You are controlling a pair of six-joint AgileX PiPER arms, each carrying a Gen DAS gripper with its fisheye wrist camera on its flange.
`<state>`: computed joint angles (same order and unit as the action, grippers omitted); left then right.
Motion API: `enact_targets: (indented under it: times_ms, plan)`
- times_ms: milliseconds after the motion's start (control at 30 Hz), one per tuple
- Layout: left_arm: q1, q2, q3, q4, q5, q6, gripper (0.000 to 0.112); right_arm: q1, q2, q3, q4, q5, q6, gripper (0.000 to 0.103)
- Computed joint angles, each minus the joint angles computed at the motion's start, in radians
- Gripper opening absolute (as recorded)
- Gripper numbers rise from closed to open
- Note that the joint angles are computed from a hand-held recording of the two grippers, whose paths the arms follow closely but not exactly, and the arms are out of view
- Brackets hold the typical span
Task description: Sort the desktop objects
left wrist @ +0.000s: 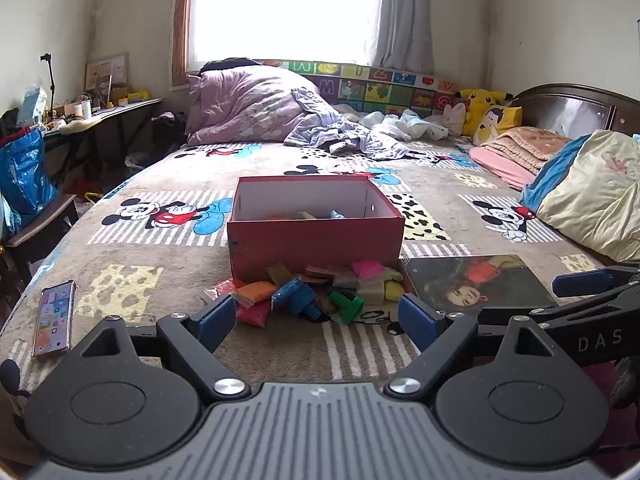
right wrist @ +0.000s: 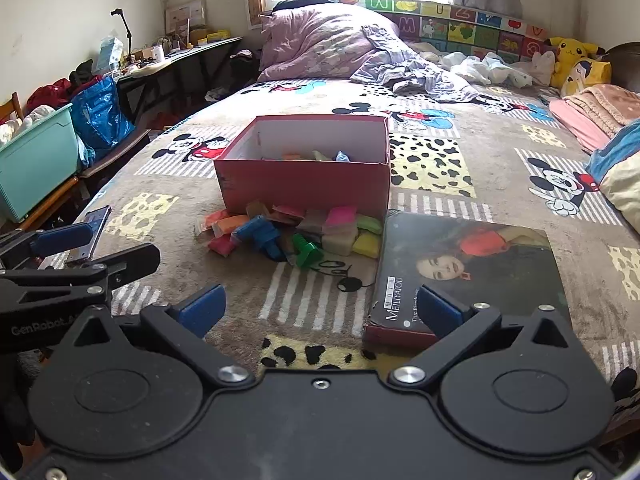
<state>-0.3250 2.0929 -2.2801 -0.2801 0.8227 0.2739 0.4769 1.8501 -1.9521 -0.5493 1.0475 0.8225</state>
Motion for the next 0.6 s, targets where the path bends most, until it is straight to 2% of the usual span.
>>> enact_targets:
  times_ms: [100, 233, 333, 600]
  plan:
    - [0.002, -0.008, 0.009, 0.001, 0.007, -0.002, 0.088, -0.006, 0.001, -0.005, 0.008, 0.004, -0.01, 0.103]
    - [-0.013, 0.039, -0.095, 0.05, 0.075, -0.047, 0.088, -0.005, 0.007, -0.01, 0.0, 0.008, -0.01, 0.103]
    - [-0.009, 0.024, -0.044, 0.034, 0.038, -0.026, 0.088, -0.004, 0.004, -0.002, -0.001, 0.005, -0.006, 0.103]
    - [-0.011, 0.043, -0.079, 0.035, 0.067, -0.039, 0.088, -0.006, 0.006, -0.001, 0.001, 0.008, -0.009, 0.103]
